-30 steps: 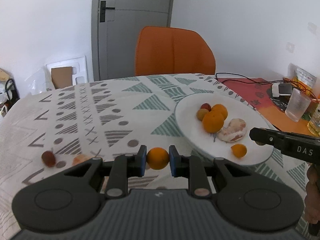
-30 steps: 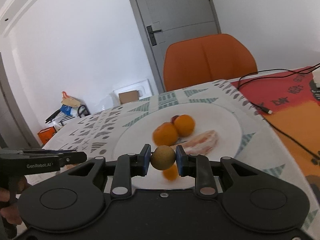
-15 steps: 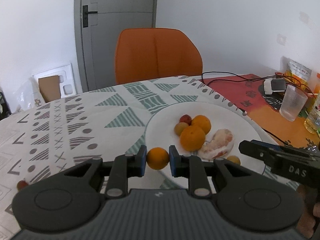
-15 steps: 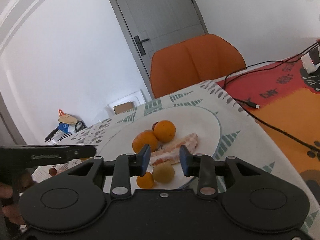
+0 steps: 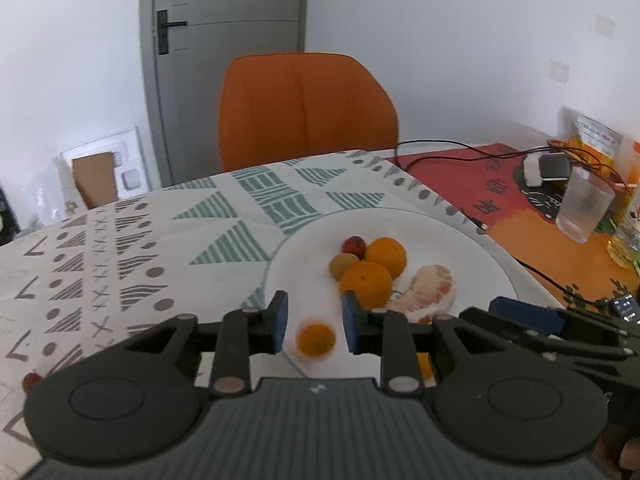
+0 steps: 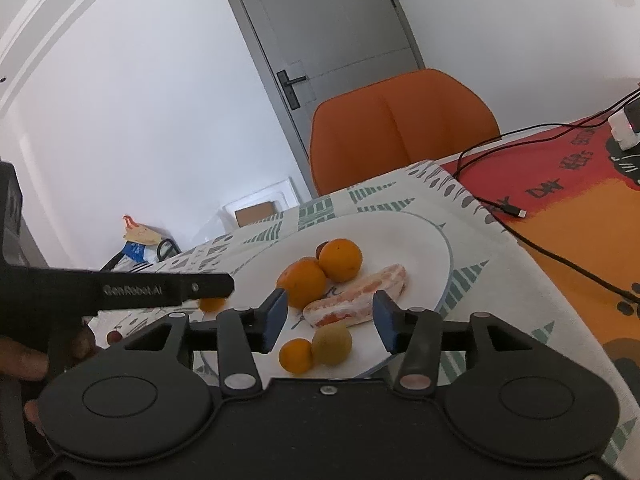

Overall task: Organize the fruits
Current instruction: 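Carry the tangerine and apricot over the plate and open both grippers, then move both open grippers back to the date and pomelo piece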

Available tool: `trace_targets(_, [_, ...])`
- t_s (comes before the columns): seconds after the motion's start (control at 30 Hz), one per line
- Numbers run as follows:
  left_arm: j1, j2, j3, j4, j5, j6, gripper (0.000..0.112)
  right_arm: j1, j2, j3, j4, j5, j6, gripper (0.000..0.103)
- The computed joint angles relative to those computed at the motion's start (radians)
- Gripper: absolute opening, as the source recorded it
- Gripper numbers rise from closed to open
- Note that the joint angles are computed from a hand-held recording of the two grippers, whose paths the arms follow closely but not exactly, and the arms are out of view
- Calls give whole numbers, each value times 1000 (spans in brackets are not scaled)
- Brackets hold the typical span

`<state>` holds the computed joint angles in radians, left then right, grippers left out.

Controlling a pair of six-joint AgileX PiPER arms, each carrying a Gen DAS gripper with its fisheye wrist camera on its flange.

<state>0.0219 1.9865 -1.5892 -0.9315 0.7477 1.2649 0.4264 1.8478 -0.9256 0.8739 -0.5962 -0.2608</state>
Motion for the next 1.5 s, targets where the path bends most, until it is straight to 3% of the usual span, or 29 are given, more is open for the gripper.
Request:
trace_targets(0.07, [12,-6,0,2,0,-11,37,6,5,-9,27,0,-37,54])
trace_targets(0.23, [51,-46,56,-49,-74,31,74,31,21,-26,79,-19,-116,57])
trace_targets(0.33, [92,-60,63,-80,-53,44,82,38,24,-29,85,-27,-120,60])
trace_targets(0.7, [209,-81,57,-163,-13,103,86,98,14,-90,244,-29,-313,93])
trace_targets(1.5, [423,32,-84,-201,105,70,89,203,125,-364,544,5,-655,99])
